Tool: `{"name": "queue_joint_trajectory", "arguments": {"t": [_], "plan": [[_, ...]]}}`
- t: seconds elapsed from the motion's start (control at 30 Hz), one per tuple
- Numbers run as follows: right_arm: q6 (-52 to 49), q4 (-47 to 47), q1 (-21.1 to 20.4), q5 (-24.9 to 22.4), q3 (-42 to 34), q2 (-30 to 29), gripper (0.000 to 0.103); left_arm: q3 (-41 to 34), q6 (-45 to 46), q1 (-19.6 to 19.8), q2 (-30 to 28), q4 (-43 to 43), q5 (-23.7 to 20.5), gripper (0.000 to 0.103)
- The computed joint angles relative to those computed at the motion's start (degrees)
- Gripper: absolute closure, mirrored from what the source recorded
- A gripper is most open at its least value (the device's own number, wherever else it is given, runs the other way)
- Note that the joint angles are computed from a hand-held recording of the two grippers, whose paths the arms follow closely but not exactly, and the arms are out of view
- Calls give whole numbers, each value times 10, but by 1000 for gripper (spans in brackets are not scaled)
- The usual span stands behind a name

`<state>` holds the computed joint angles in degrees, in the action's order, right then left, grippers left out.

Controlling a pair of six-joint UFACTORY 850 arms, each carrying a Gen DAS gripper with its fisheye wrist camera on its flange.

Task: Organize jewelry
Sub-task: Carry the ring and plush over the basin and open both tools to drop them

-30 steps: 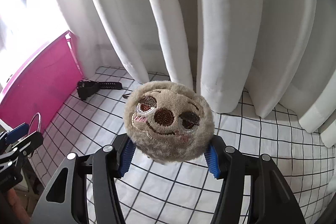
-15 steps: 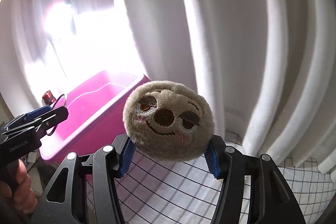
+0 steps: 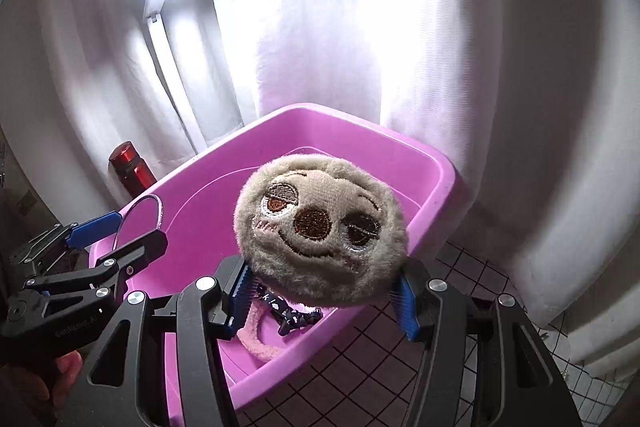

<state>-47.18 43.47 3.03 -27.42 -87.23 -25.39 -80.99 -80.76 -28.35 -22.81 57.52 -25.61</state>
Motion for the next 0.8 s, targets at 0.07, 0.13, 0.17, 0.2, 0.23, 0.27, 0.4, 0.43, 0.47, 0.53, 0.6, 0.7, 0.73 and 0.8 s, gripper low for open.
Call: {"name": "queue_joint_trajectory", "arguments": {"t": [0.07,0.13,0.17,0.2,0.23,0.27,0.4,0.43,0.47,0.53,0.6,0.7,0.73,0.8], "plan": [[43,-42,9,-7,-24,-21,48,-1,24,7,-6,-27,2,33],[71,-69,15,-16,-42,-37,48,-1,40,14,-10,-47,4,33],[85,-84,17,-18,-49,-44,48,-2,47,17,-12,-55,6,33],[95,-94,20,-18,-49,-44,48,-5,58,18,-13,-66,3,33],[107,-106,22,-21,-54,-49,48,-6,66,20,-15,-73,3,33],[117,-115,24,-23,-61,-55,48,-8,74,22,-16,-81,2,33],[154,-152,32,-35,-84,-74,48,-12,98,29,-22,-107,0,32],[170,-169,35,-35,-90,-77,47,-14,106,30,-23,-115,-3,32],[182,-182,37,-37,-96,-82,47,-15,112,32,-24,-122,-4,32],[202,-198,41,-48,-114,-94,43,-15,128,36,-25,-136,-4,31],[219,-212,42,-51,-121,-99,39,-14,137,38,-24,-148,-6,30],[235,-223,42,-62,-131,-106,33,-6,115,41,-18,-130,-6,20],[242,-230,42,-64,-134,-107,30,-3,106,41,-16,-122,-6,19],[248,-233,42,-64,-135,-108,28,2,95,43,-11,-115,-6,16]]}}
